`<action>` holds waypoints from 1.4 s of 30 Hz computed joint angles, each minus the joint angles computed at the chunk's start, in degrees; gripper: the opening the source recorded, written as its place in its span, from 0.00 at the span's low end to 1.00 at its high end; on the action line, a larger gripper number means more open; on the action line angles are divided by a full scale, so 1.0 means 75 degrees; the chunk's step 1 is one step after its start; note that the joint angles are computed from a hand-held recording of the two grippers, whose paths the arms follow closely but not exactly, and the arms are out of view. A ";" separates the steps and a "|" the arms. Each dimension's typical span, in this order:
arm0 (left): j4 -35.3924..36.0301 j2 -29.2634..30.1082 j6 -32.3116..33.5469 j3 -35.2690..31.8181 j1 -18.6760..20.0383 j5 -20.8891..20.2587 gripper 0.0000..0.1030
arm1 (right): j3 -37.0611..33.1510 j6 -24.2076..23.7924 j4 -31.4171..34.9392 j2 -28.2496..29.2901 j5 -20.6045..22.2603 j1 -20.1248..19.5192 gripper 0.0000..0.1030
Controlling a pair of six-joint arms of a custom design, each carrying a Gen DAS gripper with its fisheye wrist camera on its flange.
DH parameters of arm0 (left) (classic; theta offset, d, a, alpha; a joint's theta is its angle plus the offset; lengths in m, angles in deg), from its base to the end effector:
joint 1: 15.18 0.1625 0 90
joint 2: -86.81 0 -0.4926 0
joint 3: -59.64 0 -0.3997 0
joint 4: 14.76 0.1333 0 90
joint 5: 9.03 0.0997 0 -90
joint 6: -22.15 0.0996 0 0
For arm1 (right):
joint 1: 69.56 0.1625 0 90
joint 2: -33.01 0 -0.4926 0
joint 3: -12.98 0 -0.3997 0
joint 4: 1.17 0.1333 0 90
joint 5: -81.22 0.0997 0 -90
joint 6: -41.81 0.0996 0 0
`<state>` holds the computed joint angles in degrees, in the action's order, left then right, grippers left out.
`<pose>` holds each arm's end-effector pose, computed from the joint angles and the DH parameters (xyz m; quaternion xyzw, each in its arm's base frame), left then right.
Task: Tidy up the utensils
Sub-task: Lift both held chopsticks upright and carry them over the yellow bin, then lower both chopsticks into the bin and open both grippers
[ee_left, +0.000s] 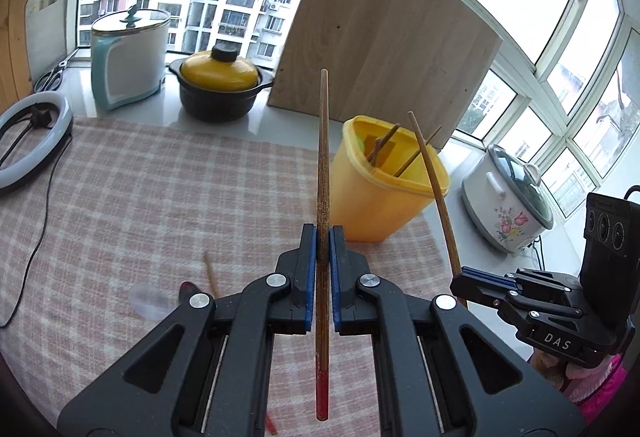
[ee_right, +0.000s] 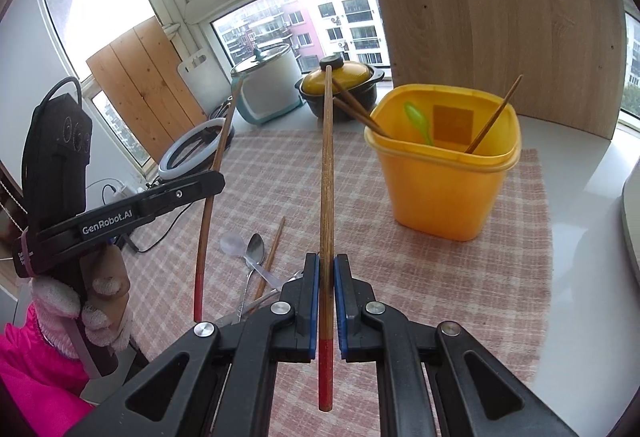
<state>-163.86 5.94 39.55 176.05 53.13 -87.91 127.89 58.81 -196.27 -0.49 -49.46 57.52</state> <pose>-0.0556 -0.5524 0.3668 0.3073 0.9248 -0.2066 0.0872 0.4116 -0.4312 0.0101 0.0897 -0.9161 0.3261 0.2155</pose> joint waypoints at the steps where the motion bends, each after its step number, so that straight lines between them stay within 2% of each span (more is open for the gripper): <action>1: -0.0035 0.0029 -0.0017 0.0002 -0.0043 -0.0035 0.04 | 0.0043 -0.0008 -0.0041 -0.0041 -0.0037 0.0008 0.05; 11: -0.0869 0.0432 -0.0139 0.0029 -0.0563 -0.0215 0.04 | 0.0553 -0.0194 -0.0831 -0.0467 -0.0467 -0.0077 0.05; 22: -0.2356 0.1143 -0.0312 -0.0083 -0.1106 -0.0210 0.04 | 0.0748 -0.0853 -0.1642 -0.0708 -0.0612 -0.0404 0.05; 25: -0.2767 0.1378 -0.0349 -0.0118 -0.1181 -0.0238 0.04 | 0.0679 -0.1141 -0.1874 -0.0738 -0.0569 -0.0524 0.05; 31: -0.3530 0.1885 -0.0404 -0.0183 -0.1353 0.0052 0.04 | 0.0373 -0.1687 -0.2228 -0.0733 -0.0431 -0.0825 0.05; 34: -0.3754 0.2083 -0.0442 -0.0258 -0.1371 0.0114 0.04 | 0.0177 -0.1746 -0.2128 -0.0734 -0.0297 -0.1004 0.05; 39: -0.4065 0.2395 -0.0474 -0.0372 -0.1379 0.0346 0.04 | -0.0224 -0.2313 -0.2151 -0.0590 -0.0326 -0.1188 0.05; 42: -0.4140 0.2549 -0.0569 -0.0455 -0.1355 0.0468 0.04 | -0.0360 -0.2429 -0.2208 -0.0555 -0.0171 -0.1335 0.05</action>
<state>-194.91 25.06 35.28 172.64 42.97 -84.40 125.19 40.59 -212.83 -4.65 -50.74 47.51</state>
